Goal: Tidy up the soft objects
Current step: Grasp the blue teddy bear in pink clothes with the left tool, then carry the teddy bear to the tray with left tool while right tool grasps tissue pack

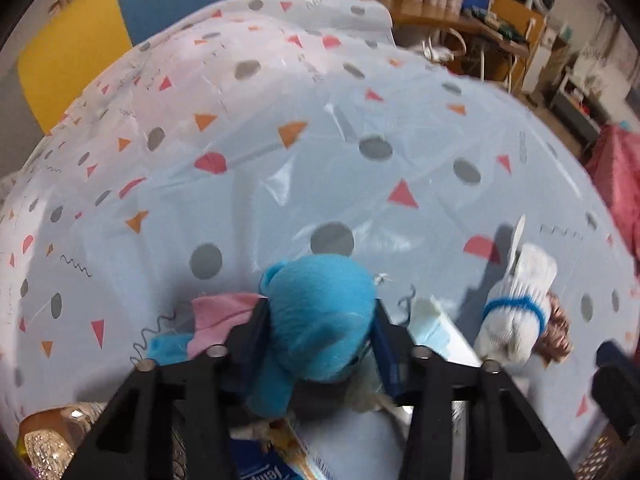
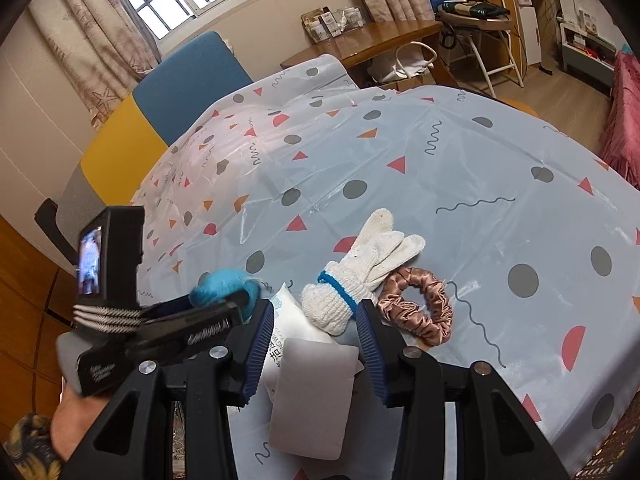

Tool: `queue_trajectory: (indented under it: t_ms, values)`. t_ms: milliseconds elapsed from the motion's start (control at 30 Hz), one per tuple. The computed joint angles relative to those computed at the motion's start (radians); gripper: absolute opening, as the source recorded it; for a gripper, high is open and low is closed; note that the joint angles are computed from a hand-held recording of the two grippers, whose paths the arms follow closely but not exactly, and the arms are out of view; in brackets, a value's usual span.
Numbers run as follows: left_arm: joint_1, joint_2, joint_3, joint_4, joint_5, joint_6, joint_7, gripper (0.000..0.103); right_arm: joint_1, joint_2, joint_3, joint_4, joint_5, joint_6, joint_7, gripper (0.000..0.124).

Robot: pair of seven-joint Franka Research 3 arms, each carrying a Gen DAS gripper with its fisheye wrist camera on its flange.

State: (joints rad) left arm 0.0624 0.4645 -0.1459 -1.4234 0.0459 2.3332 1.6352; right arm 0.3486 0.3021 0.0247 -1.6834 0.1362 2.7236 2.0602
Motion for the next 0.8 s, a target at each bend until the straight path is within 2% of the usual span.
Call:
queue_trajectory:
  t_ms: [133,267,333,400,467,533,667,800]
  values:
    - [0.055,-0.052,-0.029,-0.044,-0.119,0.050,0.028,0.042,-0.005,0.005,0.004,0.006,0.014,-0.012,-0.003,0.043]
    - [0.093,-0.107,-0.041,-0.079,-0.228,0.066,0.055,0.042,-0.006,0.009,0.007,0.010,0.017,-0.015,-0.014,0.043]
    - [0.106,-0.138,-0.040,-0.092,-0.272,0.066,0.076,0.042,-0.013,0.009,0.019,0.009,0.038,-0.009,-0.041,0.043]
    - [0.116,-0.152,-0.037,-0.082,-0.317,0.052,0.089,0.042,-0.041,0.022,0.061,0.025,0.109,-0.019,-0.132,0.043]
    - [0.126,-0.164,-0.030,-0.071,-0.357,0.047,0.093,0.042,-0.060,0.042,0.096,0.057,0.175,-0.059,-0.229,0.043]
    - [0.135,-0.176,-0.023,-0.061,-0.391,0.043,0.094,0.042,-0.053,0.061,0.103,0.091,0.191,-0.104,-0.294,0.043]
    - [0.161,-0.215,-0.003,-0.068,-0.454,0.048,0.108,0.042,-0.026,0.092,0.102,0.142,0.188,-0.173,-0.383,0.043]
    - [0.184,-0.268,0.032,-0.099,-0.479,0.075,0.115,0.042,-0.002,0.111,0.090,0.174,0.174,-0.227,-0.420,0.043]
